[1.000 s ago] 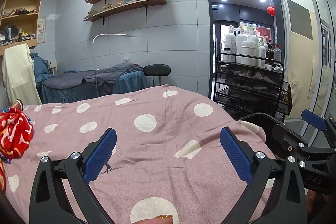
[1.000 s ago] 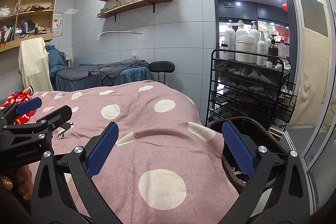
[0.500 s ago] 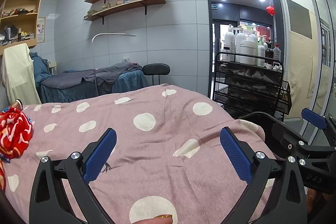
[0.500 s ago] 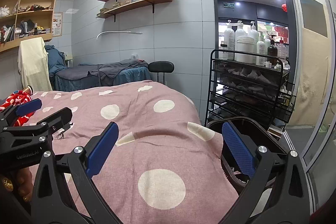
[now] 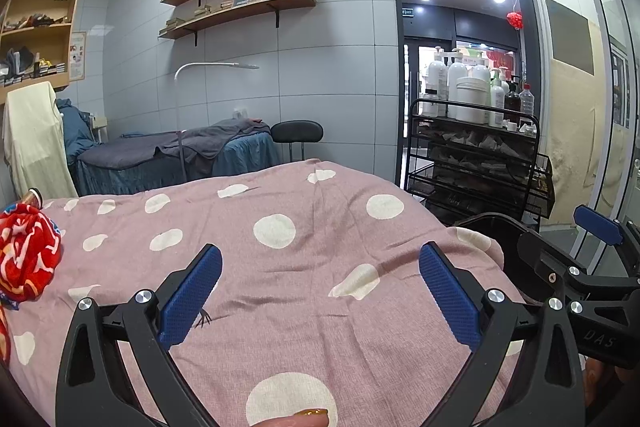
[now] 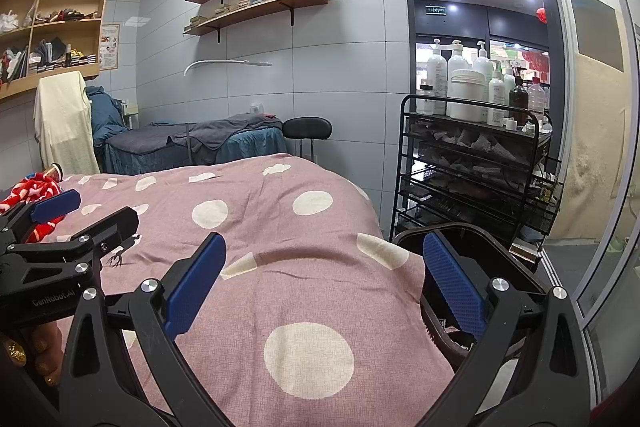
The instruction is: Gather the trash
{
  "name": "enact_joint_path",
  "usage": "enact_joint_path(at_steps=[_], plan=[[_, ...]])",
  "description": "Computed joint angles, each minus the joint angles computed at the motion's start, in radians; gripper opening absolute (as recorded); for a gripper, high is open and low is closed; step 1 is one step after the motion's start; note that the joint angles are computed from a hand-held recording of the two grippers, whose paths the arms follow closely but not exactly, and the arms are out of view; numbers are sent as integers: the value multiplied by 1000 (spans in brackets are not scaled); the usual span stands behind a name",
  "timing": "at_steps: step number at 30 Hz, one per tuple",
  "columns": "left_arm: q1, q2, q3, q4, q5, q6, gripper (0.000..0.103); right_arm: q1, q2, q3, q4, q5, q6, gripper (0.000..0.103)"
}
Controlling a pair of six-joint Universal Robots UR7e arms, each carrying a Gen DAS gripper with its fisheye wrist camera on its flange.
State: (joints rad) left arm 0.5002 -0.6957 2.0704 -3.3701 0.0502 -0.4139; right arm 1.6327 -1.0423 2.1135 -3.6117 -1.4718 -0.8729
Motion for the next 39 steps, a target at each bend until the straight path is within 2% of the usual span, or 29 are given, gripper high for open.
enact_joint_path(at_steps=[10, 13, 28, 33, 39], plan=[[1, 6, -4, -18, -1, 18, 98, 0, 0, 0, 0, 0, 1, 98], [1, 17, -14, -64, -1, 63, 98, 0, 0, 0, 0, 0, 1, 98], [0, 21, -14, -71, -1, 66, 98, 1, -1, 1, 3, -2, 1, 98], [0, 36, -28, -128, 0, 120, 98, 2, -1, 1, 2, -2, 1, 98], [1, 34, -26, -118, -2, 110, 98, 2, 0, 1, 1, -3, 0, 98]])
